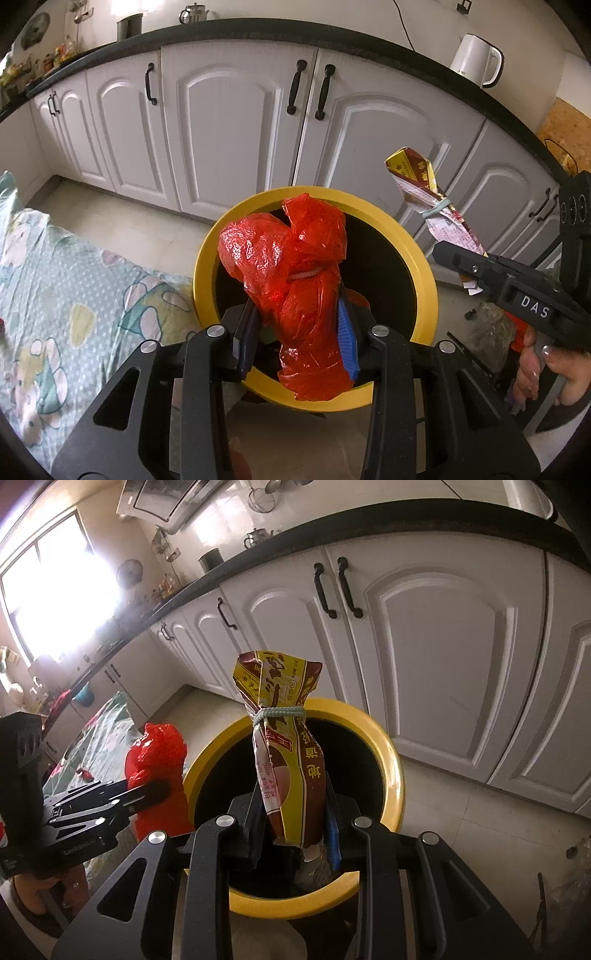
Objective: Collect trash
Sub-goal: 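Open both tools to drop the red bags and snack bag into the bin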
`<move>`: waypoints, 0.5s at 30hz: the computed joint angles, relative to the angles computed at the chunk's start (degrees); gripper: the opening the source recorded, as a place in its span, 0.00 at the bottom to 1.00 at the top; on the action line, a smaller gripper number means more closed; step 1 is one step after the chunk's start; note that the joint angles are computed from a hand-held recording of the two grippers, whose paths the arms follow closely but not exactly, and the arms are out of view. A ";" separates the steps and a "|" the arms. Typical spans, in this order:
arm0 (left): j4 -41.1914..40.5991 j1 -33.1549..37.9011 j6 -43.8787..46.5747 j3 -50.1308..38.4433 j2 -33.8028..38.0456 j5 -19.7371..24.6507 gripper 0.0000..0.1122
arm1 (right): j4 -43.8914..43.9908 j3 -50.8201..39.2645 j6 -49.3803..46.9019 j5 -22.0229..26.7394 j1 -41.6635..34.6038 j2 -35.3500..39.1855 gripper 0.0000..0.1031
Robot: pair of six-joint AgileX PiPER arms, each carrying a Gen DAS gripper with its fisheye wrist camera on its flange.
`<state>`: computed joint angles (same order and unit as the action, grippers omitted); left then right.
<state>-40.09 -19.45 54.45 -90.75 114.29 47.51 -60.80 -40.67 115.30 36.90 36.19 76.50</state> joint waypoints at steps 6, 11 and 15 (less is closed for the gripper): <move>0.56 -0.23 -0.96 -1.37 1.22 0.36 0.26 | 1.28 -0.74 -1.83 -2.08 -0.98 1.82 0.25; 1.20 -0.21 -2.42 -3.33 2.46 1.80 0.27 | 2.79 -1.50 -3.73 -3.44 -1.50 3.24 0.26; 1.35 -0.14 -2.90 -3.88 2.74 2.16 0.28 | 3.00 -1.65 -3.86 -3.59 -1.50 3.56 0.26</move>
<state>-38.75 -19.59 51.55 -94.63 117.03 49.67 -57.80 -42.32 111.44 33.31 34.70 80.06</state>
